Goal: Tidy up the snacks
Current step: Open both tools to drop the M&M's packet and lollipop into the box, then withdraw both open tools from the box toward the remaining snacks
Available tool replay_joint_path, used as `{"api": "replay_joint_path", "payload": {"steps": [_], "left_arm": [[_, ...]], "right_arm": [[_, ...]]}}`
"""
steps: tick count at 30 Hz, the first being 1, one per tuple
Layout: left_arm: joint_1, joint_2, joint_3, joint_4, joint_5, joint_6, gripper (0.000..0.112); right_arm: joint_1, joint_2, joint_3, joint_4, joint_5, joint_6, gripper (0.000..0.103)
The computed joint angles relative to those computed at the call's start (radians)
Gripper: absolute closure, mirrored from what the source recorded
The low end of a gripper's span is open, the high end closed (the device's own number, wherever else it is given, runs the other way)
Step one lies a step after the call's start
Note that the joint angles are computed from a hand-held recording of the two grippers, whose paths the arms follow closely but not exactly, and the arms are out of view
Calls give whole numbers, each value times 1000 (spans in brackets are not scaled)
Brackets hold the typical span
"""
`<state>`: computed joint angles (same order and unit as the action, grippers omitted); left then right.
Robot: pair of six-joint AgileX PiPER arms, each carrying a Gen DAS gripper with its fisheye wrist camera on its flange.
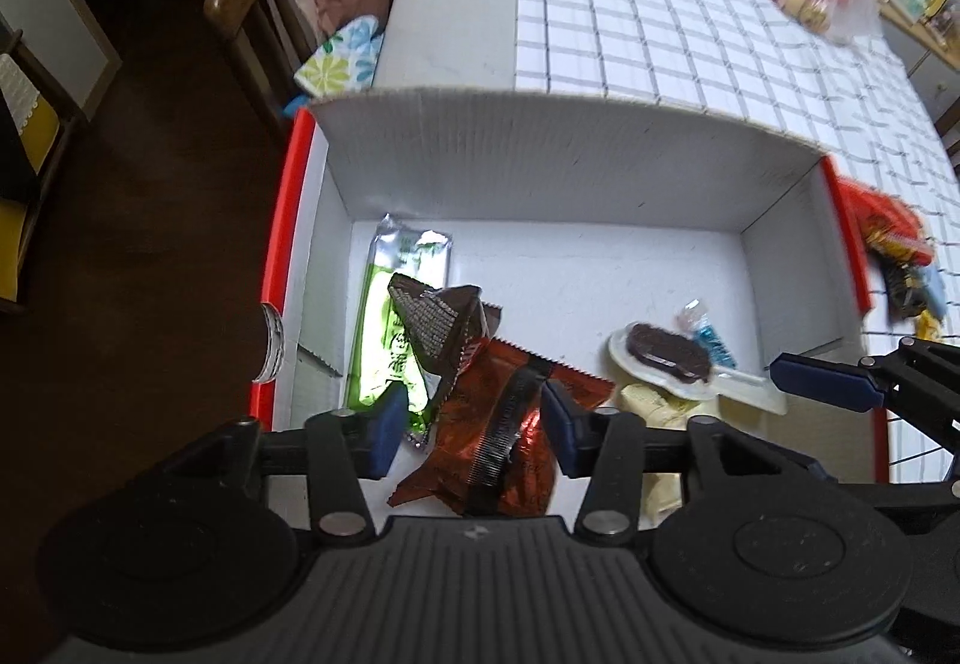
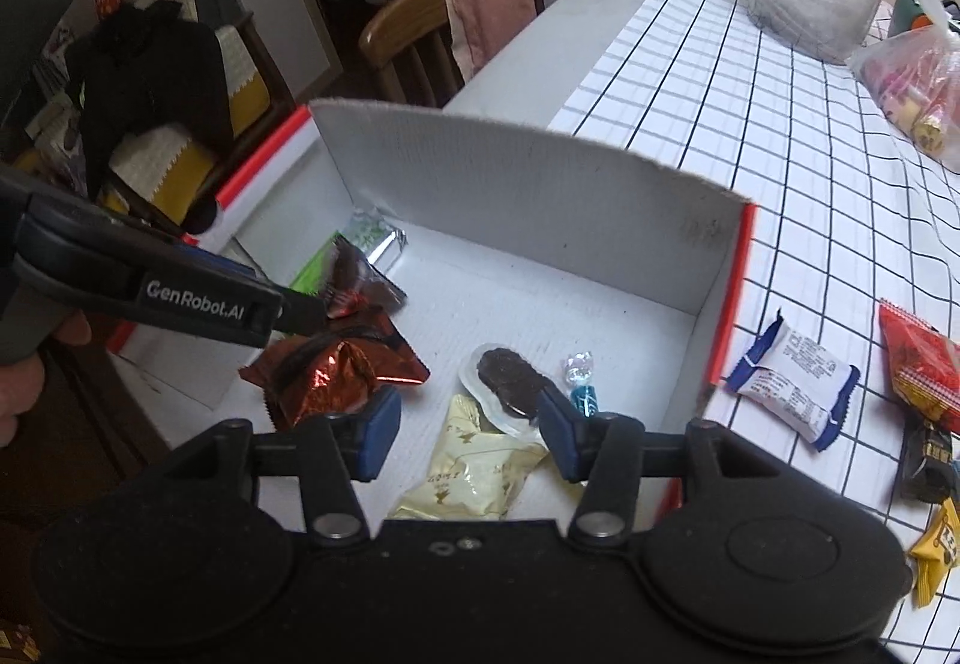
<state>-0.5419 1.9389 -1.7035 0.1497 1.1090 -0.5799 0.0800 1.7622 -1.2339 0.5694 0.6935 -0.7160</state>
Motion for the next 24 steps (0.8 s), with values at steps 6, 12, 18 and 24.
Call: {"api": "replay_joint_path", "payload": {"steps": [6,12,18,24], "left_arm": [[-51,-74,57,49,-39,-44,63],[-120,-149,113,134,-92,-131,50],[-205,-187,134,230,-117,-220,49],[-299,-193,129,350,-124,-328,41]], "right_arm": [[-54,-66,40,83,21,-78,46],[-115,-145,78,152,75,-148,40],[-188,-214,121,207,103,-217,29],[-306,-266,163,280,152,-319,18]]}}
